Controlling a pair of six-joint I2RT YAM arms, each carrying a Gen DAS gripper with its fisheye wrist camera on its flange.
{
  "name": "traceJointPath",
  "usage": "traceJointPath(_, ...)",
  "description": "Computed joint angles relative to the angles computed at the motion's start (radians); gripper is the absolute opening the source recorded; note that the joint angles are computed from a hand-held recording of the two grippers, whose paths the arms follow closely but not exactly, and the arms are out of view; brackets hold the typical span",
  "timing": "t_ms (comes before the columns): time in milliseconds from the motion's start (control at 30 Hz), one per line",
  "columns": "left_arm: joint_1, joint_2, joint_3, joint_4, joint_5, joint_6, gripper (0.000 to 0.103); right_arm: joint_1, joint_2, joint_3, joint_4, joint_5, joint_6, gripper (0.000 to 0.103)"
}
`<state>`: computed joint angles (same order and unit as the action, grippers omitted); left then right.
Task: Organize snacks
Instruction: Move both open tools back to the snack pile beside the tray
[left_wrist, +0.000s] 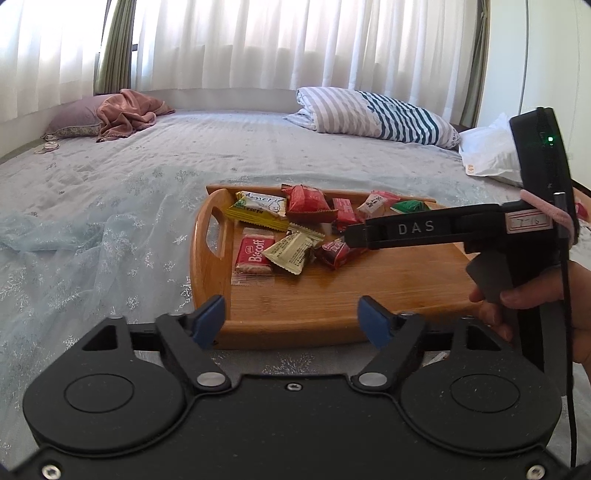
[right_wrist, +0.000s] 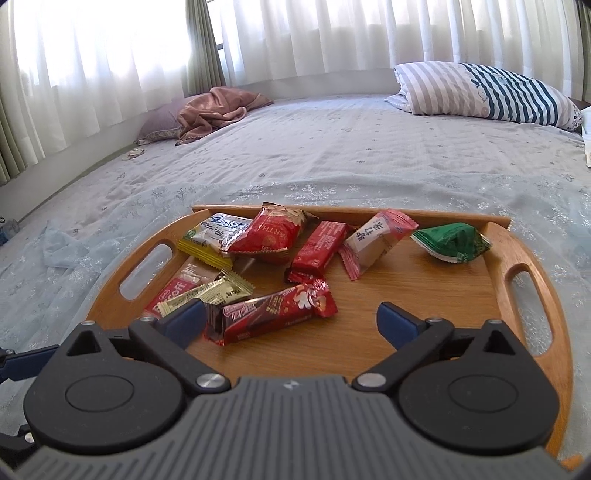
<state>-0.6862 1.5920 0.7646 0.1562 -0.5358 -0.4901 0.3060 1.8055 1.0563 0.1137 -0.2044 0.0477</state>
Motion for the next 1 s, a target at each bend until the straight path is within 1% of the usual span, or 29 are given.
traceJointPath(67,-0.011,0.004,0.011,-0.023,-0.018,-0.003,0.084,0.0,-0.024,-0.026,0.001,0.011,-0.01,0.103)
traceJointPath(133,-0.024,0.005,0.018,-0.042,-0.04,-0.012,0.088,0.0,-0.052,-0.057,0.003,0.015,-0.027,0.103)
traceJointPath(300,-0.041,-0.024,0.003,-0.052,-0.057,-0.041,0.091,-0.003,-0.119,-0.124,0.011,0.042,-0.047,0.103)
traceJointPath(533,-0.088,-0.061,-0.004,-0.105,-0.1,-0.077,0.092,-0.039,-0.216,-0.215,0.003,0.012,-0.029,0.103)
traceJointPath(600,-0.104,-0.065,-0.006,-0.112,-0.107,-0.085,0.092,-0.042,-0.247,-0.237,-0.017,0.015,-0.028,0.103)
traceJointPath(733,-0.139,-0.068,-0.002,-0.135,-0.123,-0.1,0.092,-0.045,-0.33,-0.31,-0.014,0.002,-0.034,0.103)
traceJointPath(867,-0.175,-0.073,-0.002,-0.168,-0.145,-0.133,0.092,-0.049,-0.379,-0.349,-0.026,-0.004,-0.028,0.103)
traceJointPath(1000,-0.199,-0.086,-0.014,-0.192,-0.147,-0.17,0.092,-0.053,-0.412,-0.382,-0.037,0.002,-0.021,0.103)
